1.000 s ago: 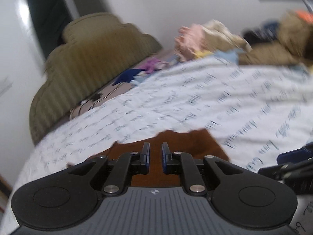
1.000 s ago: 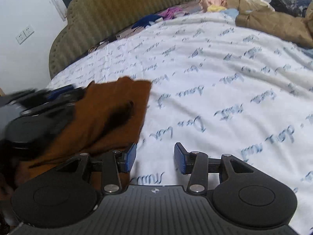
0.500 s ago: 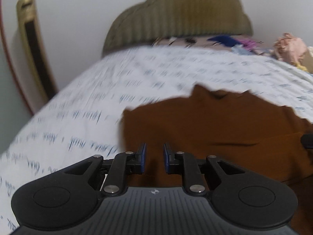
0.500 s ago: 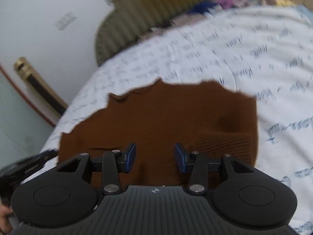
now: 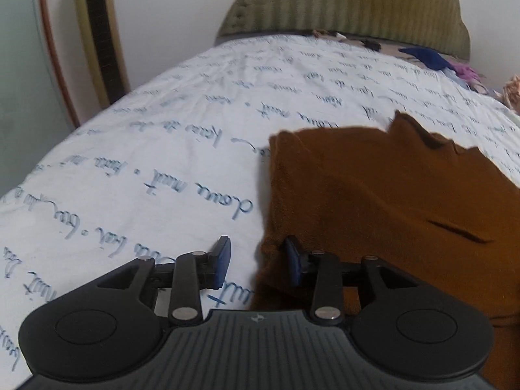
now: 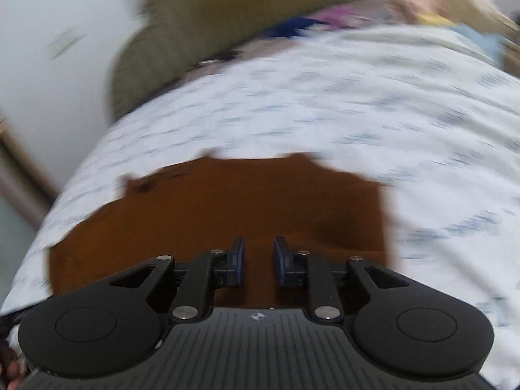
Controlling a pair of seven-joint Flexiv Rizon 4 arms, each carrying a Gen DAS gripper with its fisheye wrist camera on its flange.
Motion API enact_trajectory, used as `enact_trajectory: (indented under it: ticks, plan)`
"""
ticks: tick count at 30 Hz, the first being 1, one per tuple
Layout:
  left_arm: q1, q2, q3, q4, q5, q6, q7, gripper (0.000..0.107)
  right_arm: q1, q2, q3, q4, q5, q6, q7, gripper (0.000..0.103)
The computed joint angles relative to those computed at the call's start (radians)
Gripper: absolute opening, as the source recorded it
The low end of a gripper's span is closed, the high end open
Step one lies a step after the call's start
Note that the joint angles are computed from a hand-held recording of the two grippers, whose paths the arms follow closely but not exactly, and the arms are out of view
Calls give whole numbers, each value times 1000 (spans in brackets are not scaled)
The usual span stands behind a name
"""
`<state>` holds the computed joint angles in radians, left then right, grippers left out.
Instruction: Fold small clothes
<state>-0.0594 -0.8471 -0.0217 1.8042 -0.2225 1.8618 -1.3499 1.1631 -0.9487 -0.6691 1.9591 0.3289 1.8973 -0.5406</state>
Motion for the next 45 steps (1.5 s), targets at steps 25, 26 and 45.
enact_trajectory:
  ticks: [25,26,45]
  plan:
    - [-175,-113,144,-210,-59,-79,24,48,-188,-14,161,-219,-271,-58,9,16]
    - [-172,-117,144,-208,-64,-79,20,50,-157,5,130,-165,-244,-54,-6,17]
    - [-191,-131,201,-181,-111,-35,22,62,-194,74,248,162,156,303,6,29]
